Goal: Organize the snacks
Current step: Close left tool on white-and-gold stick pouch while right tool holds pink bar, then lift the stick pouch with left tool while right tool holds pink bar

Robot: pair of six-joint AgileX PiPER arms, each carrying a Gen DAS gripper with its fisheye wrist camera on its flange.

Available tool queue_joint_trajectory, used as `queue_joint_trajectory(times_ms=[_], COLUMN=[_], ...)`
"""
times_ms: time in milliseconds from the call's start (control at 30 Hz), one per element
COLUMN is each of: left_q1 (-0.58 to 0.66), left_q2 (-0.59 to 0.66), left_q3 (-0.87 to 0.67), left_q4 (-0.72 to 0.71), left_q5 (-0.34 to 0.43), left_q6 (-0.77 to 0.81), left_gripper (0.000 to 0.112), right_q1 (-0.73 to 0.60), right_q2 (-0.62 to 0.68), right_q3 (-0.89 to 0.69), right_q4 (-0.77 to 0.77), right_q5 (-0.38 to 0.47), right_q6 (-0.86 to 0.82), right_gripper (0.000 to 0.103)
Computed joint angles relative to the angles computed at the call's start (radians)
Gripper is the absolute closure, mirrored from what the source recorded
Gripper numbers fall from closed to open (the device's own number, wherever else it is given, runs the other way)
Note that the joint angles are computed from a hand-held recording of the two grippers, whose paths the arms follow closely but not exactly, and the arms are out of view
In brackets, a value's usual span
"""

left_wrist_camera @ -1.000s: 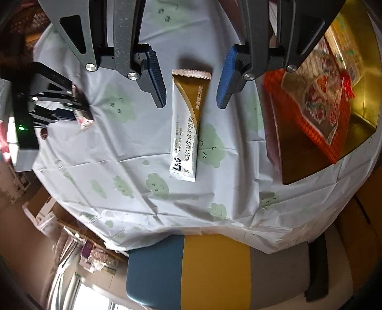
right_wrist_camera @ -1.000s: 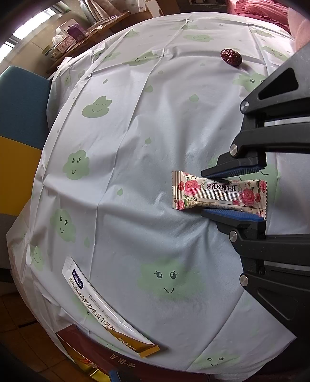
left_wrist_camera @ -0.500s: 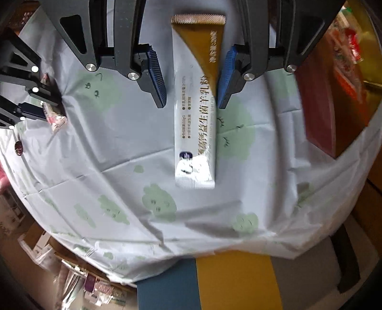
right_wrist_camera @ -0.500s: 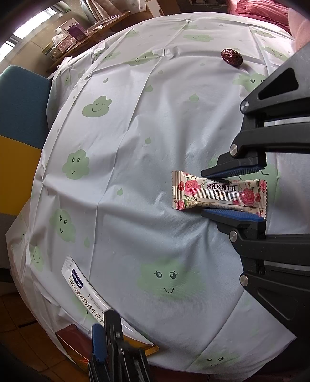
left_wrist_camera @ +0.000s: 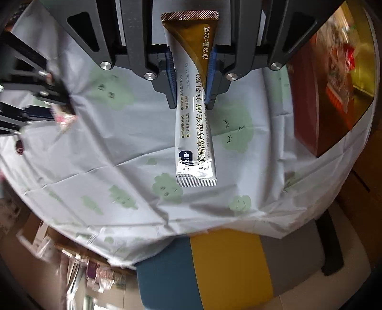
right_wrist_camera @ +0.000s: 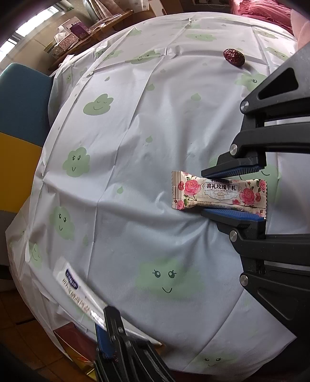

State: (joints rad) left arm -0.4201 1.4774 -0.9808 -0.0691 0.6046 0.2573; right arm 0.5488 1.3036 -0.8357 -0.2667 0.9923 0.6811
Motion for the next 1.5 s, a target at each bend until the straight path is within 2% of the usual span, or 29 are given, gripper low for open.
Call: queue_joint_trajectory(times_ms=[200,433,567,667,767,1000,1233,1500], left_q1=[-0.007,-0.042,-0.076,-0.068,-0.042,-0.038,-0.012,0.003], left_q2=[-0.2,-0.352,-0.379,-0.388,-0.393,-0.413,-0.413,-0.407], left_q3=[0.187,0.373,0.46,0.493,0.512,0.542,0.541,0.506], left_q4=[-0.055,-0.076,-0.03,-0.056,-0.144,-0.186,-0.272,-0.265], left_q5=[-0.016,-0.084,-0.175,-0.223,-0.245,-0.283,-0.274,-0.218], left_q6=[0.016,0.012,-0.05,-0.014,0.081,0.109,0.193,0.167], left_gripper=[0.09,0.089,0.088,0.087,0.087,0.087,0.087,0.087], right_q1=[-0.004,0.011,0.017,-0.012,-0.02,0.037,0.039,0.023], right_q2=[-0.002,-0.011,-0.021,-0.034,-0.036,-0.018,-0.022,-0.043], right_q3=[0.0,0.01,0.018,0.029,0.028,0.015,0.016,0.037], right_q4=[0.001,-0.012,-0.011,0.015,0.02,-0.023,-0.02,-0.025], right_q5=[-0.001,-0.004,-0.01,-0.025,-0.025,-0.005,-0.009,-0.018], right_q6=[-0.006,0.013,0.036,0.027,0.024,0.068,0.074,0.057], right_gripper=[0.077,0.077,0.077,0.077,0.077,0.077,0.077,0.077])
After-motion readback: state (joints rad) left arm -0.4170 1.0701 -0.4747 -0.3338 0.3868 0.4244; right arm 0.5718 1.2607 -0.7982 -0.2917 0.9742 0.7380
